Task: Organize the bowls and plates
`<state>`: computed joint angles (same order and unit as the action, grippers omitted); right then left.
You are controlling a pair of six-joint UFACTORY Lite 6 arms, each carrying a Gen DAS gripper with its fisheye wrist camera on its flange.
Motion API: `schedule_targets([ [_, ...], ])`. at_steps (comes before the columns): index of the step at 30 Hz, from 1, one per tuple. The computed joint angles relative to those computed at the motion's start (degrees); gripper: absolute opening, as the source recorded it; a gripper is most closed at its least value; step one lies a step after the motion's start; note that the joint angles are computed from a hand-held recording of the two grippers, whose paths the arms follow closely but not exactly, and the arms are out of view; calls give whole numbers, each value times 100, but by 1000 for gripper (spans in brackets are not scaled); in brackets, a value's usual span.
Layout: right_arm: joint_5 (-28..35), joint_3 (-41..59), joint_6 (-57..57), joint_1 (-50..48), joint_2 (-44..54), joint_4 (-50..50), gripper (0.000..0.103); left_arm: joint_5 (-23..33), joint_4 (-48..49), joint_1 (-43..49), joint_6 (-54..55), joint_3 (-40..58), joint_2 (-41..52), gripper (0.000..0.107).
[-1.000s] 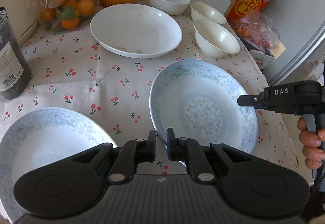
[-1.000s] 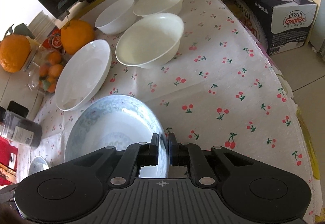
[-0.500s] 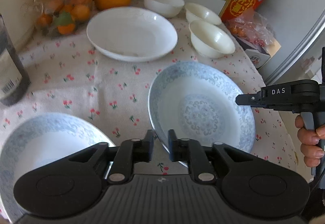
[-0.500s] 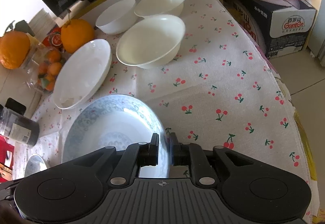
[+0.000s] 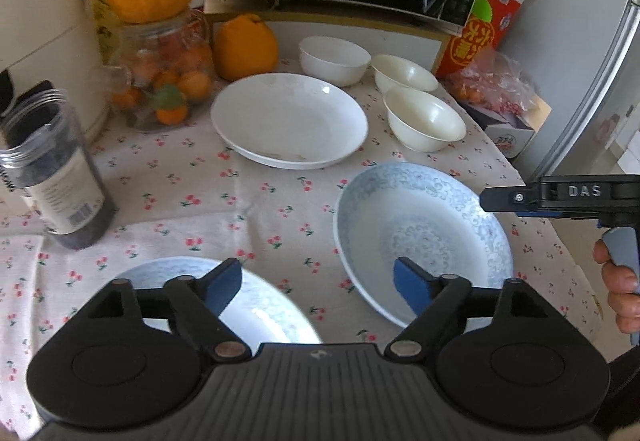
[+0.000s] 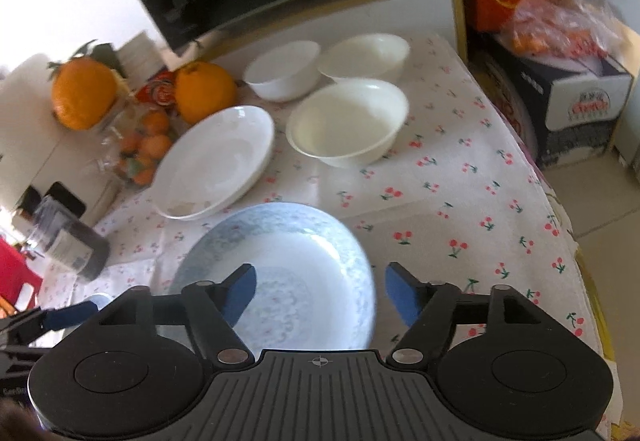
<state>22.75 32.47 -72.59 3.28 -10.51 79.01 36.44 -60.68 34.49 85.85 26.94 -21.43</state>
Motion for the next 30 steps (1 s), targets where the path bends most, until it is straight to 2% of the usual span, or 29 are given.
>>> schedule_targets([
  [5,-171,-482,231,510,-690,-133,82,308,-36,649,517,-112,-160,91],
  [14,-168,-1178,1899,1661,-2118,-1477,85,1044,13,2286,1681,-147,-54,96],
  [21,-562,-1299,3020,2799,-2338,-1997,85,1248,48,3129,2430,-81,202,98],
  [26,-961,-1342,3055,3602,-2195,-1657,85,1094,-164,3479,3175,-6,573,98],
  [30,-1264,-1380,1980,4204,-1969,-336,85,987,-164,3649,3324,261,1124,94],
])
